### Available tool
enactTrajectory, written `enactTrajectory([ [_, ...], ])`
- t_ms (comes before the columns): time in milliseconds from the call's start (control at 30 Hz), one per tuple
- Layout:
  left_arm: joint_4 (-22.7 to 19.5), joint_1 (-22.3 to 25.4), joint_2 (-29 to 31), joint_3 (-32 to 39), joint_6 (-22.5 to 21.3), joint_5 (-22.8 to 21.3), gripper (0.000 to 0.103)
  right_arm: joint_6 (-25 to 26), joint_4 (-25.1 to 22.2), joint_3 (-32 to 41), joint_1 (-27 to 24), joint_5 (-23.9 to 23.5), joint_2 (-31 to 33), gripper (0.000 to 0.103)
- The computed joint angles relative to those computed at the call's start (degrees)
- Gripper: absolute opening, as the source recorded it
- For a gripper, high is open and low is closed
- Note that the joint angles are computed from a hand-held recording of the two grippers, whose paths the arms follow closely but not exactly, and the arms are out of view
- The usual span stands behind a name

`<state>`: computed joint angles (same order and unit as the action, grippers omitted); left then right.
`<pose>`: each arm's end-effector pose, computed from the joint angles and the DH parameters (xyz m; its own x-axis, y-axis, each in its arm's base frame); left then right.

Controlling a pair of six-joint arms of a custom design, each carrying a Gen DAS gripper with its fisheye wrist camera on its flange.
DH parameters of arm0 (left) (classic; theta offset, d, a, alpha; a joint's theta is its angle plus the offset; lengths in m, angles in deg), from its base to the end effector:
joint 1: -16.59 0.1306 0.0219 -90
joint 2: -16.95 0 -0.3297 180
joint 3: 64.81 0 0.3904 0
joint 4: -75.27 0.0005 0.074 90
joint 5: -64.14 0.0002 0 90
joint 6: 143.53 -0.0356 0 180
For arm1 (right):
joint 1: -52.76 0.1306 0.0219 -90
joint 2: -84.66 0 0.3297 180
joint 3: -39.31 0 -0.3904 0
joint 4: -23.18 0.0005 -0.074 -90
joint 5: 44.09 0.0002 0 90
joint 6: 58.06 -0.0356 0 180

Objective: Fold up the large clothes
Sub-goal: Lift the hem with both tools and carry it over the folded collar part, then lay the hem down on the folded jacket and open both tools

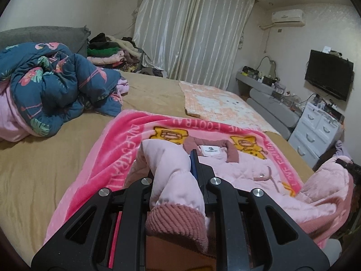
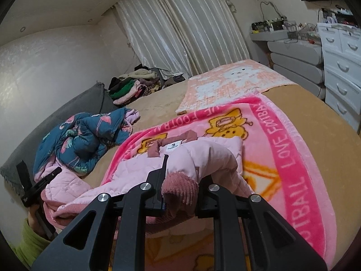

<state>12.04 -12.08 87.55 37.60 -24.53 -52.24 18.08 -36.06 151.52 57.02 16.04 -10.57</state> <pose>0.3008 -0.1470 0.5920 -0.4471 -0.2505 -0.8587 -0.1368 0.9678 -0.2111 0.4249 0.0489 0.5834 -0.6267 0.1616 -0.7623 -0.3465 0.8184 0.4584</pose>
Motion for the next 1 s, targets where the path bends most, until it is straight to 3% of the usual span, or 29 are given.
enactTrajectory([
  [200,-0.05,2.56,3.33,1.10,-0.93,1.32,0.009,-3.55,0.14,2.90,-1.31,-3.65,4.98,0.016],
  [700,0.65,7.65,10.21,2.80,-1.73,3.98,0.011,-6.96,-3.71,12.61,-1.22,-3.95,16.77,0.017],
  [833,0.44,9.31,12.27,3.40,-1.53,5.47,0.011,-10.67,-4.31,15.50,-1.76,-6.84,20.47,0.021],
  [1000,0.69,10.66,13.82,3.44,-1.41,6.96,0.011,-11.42,-6.29,19.68,-1.65,-7.81,23.97,0.025],
])
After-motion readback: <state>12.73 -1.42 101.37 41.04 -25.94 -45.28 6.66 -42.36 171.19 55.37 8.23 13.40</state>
